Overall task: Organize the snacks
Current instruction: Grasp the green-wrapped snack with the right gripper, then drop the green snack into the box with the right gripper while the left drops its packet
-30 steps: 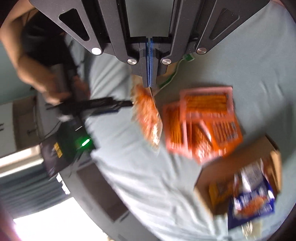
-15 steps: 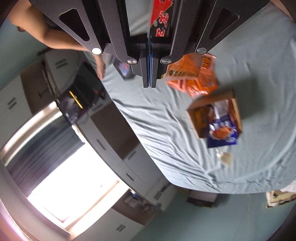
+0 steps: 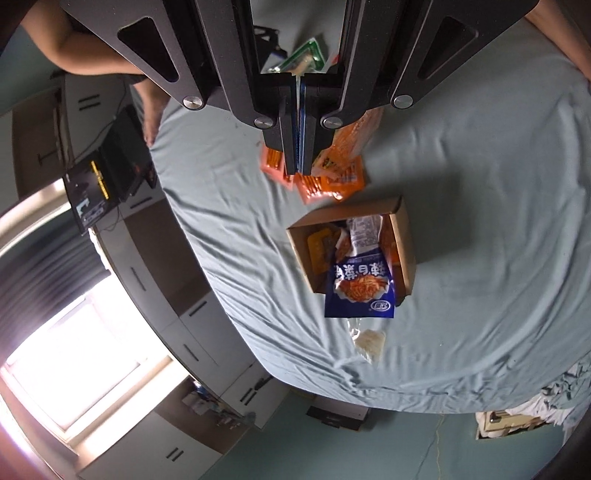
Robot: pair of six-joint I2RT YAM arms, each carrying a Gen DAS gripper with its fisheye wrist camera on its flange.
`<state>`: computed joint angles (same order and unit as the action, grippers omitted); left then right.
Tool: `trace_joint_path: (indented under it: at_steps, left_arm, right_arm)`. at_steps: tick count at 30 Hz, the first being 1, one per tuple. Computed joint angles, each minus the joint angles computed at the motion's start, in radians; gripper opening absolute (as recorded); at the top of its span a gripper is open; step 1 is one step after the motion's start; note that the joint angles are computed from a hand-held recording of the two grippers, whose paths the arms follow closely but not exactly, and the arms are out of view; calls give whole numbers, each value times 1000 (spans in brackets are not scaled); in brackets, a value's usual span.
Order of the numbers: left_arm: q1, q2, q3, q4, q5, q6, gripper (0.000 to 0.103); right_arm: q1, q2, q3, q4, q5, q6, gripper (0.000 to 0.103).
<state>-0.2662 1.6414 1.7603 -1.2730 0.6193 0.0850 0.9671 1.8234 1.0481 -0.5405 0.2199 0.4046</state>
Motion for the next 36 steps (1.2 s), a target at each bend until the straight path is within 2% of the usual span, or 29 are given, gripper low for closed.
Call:
trace_joint_path:
  at_steps: [1, 3, 4, 7, 13, 15, 21, 23, 24, 25, 28, 30, 34, 35, 36]
  left_arm:
    - [-2, 1, -1, 1, 1, 4, 0]
    - [-8, -5, -4, 10, -12, 0, 0]
    - [-8, -7, -6, 17, -16, -1, 0]
    - [-3, -4, -4, 15, -9, -10, 0]
    - [26, 0, 21, 2, 40, -21, 0]
    - [27, -4, 37, 1, 48, -28, 0]
    - [14, -9, 60, -12, 54, -48, 0]
    - [17, -8, 67, -20, 58, -56, 0]
    - [17, -7, 72, -24, 60, -57, 0]
    - [14, -5, 79, -28, 60, -57, 0]
    - [-5, -13, 84, -22, 48, -62, 0]
    - [-16, -17, 85, -23, 44, -67, 0]
    - [-15, -25, 104, -25, 51, -86, 0]
    - [-6, -24, 117, -28, 64, -92, 0]
    - [3, -23, 131, -30, 81, -101, 0]
  right_arm:
    - [-22, -8, -9, 32, -42, -3, 33]
    - [-44, -8, -7, 53, -70, -3, 16]
    - [-46, -5, -3, 52, -65, -5, 14]
    - [-69, -40, -30, 77, -87, 1, 12]
    - [-171, -228, -133, 151, -230, 59, 12]
    - [-233, -284, -156, 169, -287, 73, 12]
    - [-435, -501, -348, 257, -448, 111, 12]
    - [-499, -554, -369, 245, -487, 118, 12]
    - [-516, -629, -381, 187, -491, 122, 12]
    - [-544, -654, -394, 214, -497, 135, 12]
    - [-623, -695, -358, 224, -532, 162, 12]
    - [-659, -672, -300, 240, -553, 184, 12]
    - [-673, -508, -102, 239, -492, 174, 12]
    - [-677, -468, -42, 197, -499, 175, 12]
    - [-681, -413, 7, 207, -503, 191, 12]
